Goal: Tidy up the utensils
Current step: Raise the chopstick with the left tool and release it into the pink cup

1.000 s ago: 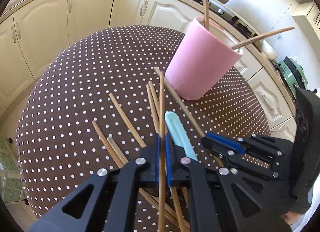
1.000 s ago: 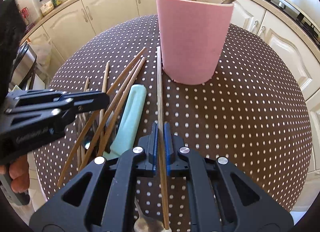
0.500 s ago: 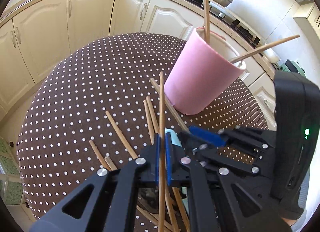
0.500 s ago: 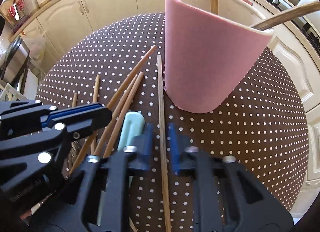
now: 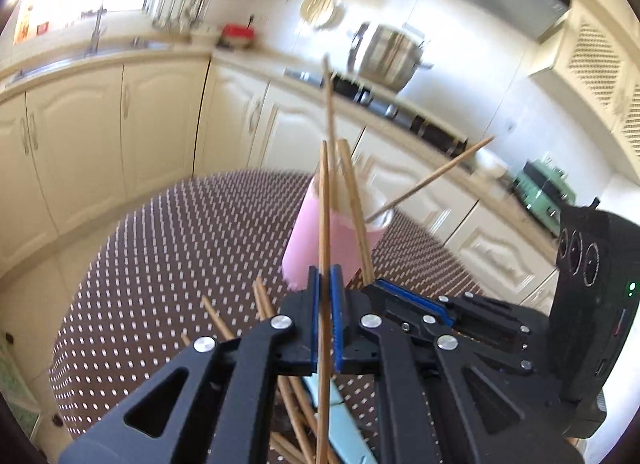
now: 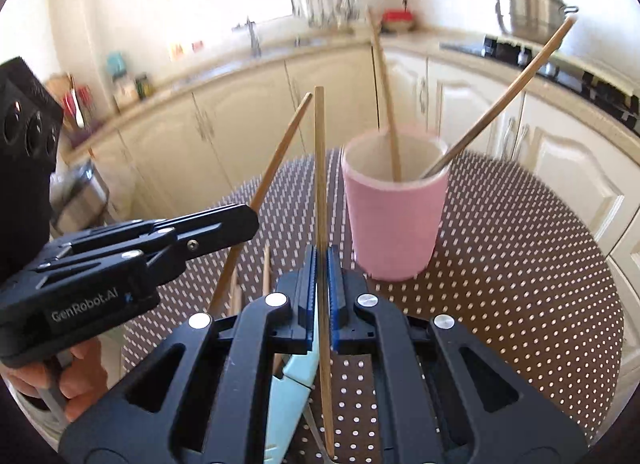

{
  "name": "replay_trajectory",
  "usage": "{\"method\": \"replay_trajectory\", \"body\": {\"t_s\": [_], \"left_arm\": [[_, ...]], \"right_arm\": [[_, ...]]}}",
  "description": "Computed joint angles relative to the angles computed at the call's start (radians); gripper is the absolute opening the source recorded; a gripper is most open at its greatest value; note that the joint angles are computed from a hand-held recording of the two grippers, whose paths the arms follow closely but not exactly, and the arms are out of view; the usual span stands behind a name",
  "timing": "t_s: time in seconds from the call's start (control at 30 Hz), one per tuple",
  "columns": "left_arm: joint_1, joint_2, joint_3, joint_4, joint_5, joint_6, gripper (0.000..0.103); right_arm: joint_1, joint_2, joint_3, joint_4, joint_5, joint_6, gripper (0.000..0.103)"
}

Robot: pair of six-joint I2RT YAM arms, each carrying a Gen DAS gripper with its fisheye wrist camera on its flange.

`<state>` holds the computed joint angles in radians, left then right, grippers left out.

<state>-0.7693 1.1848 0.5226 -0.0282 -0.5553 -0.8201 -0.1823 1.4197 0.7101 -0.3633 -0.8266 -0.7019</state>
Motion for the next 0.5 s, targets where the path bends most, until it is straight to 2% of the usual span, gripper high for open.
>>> {"method": "replay_trajectory", "body": {"t_s": [0.13, 0.23, 0.37, 0.5], "left_arm": [[-0.056, -0.048, -0.015, 0.091, -0.097, 0.065, 0.005], [-0.062, -0.032, -0.016, 0.21, -0.138, 0.14, 0.005], [-0.035, 0.049, -0.008, 0.421, -0.155, 0.232, 0.005], [-0.017, 0.143, 0.043, 0.57, -0.174, 0.335, 0.005]], "right_arm": [[-0.088, -0.046, 0.03, -0.055, -0.137, -0.009, 0.006], [-0.119, -0.089, 0.04, -0.017, -0.196, 0.049, 0.006], [-0.129, -0.103, 0.031, 0.159, -0.257, 0.233, 0.006], [-0.125, -0.125, -0.002, 0.323, -0.261, 0.394, 0.006]]}}
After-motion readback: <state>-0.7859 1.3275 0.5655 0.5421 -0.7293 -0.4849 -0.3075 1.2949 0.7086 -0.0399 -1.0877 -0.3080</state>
